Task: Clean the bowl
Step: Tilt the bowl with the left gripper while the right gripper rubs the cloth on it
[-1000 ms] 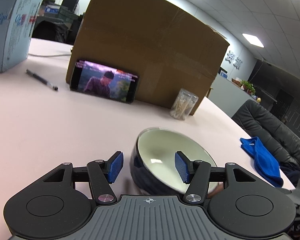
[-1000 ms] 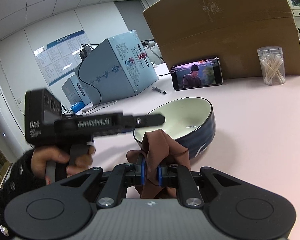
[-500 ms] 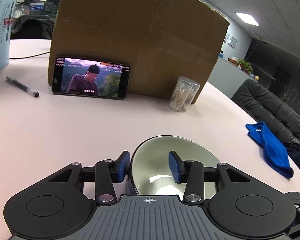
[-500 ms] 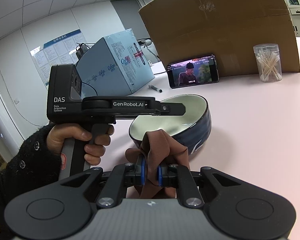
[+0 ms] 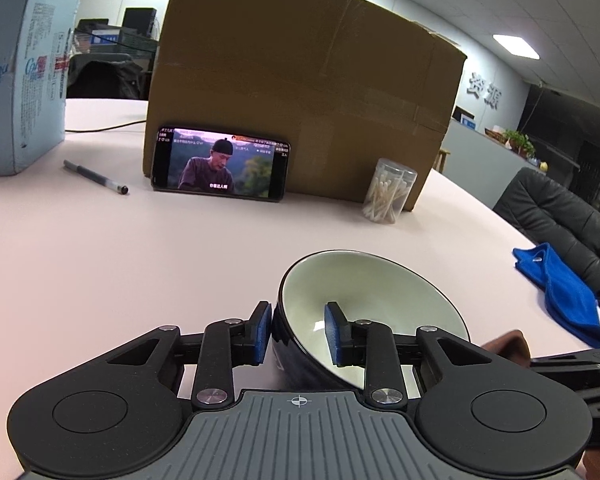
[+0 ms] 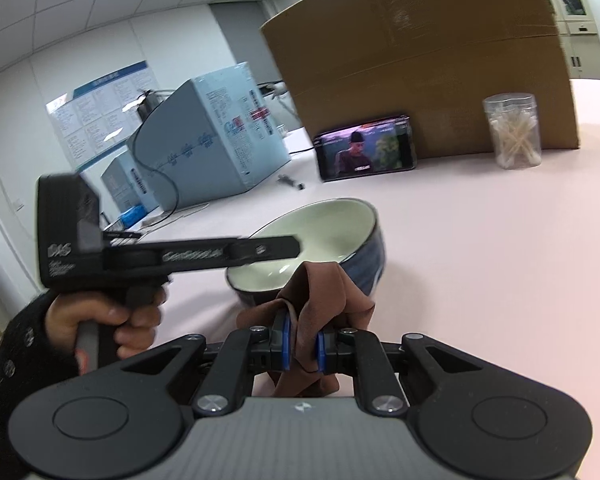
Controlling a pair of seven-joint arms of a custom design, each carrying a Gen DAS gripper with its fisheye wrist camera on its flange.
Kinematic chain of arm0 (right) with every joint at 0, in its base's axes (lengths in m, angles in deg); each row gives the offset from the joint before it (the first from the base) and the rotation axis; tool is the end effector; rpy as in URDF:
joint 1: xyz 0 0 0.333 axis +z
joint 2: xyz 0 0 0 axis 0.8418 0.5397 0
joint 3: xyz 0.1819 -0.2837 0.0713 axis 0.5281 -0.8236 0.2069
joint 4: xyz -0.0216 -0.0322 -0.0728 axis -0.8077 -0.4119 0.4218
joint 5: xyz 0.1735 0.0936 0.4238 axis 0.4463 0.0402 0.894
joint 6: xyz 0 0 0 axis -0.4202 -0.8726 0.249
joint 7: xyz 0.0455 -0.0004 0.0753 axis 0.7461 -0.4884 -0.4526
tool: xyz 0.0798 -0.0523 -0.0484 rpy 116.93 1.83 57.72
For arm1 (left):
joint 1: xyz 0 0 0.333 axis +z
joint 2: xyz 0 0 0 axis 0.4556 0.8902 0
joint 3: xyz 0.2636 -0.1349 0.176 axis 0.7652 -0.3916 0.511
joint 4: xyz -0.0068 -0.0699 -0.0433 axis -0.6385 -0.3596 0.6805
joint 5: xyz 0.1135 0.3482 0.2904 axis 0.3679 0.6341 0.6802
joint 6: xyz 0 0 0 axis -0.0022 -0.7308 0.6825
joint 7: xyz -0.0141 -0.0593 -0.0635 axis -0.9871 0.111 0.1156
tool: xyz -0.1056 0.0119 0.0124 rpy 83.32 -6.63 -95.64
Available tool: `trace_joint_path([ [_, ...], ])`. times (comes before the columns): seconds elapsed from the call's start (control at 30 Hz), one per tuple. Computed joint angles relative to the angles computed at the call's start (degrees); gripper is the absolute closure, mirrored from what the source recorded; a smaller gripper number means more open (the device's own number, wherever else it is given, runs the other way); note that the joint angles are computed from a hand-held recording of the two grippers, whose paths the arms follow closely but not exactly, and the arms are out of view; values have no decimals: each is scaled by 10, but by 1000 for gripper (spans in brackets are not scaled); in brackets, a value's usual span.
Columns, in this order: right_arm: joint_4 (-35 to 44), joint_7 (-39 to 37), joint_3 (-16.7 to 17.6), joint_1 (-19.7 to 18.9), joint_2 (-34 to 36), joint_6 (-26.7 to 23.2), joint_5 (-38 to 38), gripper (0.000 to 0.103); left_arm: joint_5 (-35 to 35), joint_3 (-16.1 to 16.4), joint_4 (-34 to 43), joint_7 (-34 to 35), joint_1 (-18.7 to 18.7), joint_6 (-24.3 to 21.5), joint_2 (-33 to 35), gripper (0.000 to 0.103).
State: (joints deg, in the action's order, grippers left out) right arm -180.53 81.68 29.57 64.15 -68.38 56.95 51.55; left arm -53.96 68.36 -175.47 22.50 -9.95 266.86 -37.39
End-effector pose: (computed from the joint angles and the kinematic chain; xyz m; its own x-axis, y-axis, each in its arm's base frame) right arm 0.6747 0.1249 0.4022 0.6135 -0.6762 -0.4078 -0.5955 -0.0570 -0.8013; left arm 0.6949 -0.2716 0.4230 -0.1379 -0.9570 0.2553 -0.5354 -0.1449 -0.8321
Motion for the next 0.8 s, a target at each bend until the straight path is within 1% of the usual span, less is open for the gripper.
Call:
trace_joint_path([
  [0.03,1,1,0,0,1,2,2,88,-1,0,0,-1,0,2,1,75],
  [0.1,2,2,0,0,1,7,4,88,-6,11,1,1,-11,5,3,75],
  [0.23,-3,-14,3,6,-4,19,-2,88,-17,17,1,8,-18,10,6,75],
  [0.43,-3,-11,2,6,-3,6,-6,86,-44,46,0,26,-48,11,9,75],
  [0.67,1,-6,2,1,0,-29,-15,86,-59,34,-2,42,-40,16,7,75],
  [0.73,2,-9,1,-2,1,-46,-14,86,-61,27,-2,46,-34,17,7,75],
  [0.8,2,-13,2,-2,1,-47,-12,86,-64,16,-2,49,-24,19,6,75],
])
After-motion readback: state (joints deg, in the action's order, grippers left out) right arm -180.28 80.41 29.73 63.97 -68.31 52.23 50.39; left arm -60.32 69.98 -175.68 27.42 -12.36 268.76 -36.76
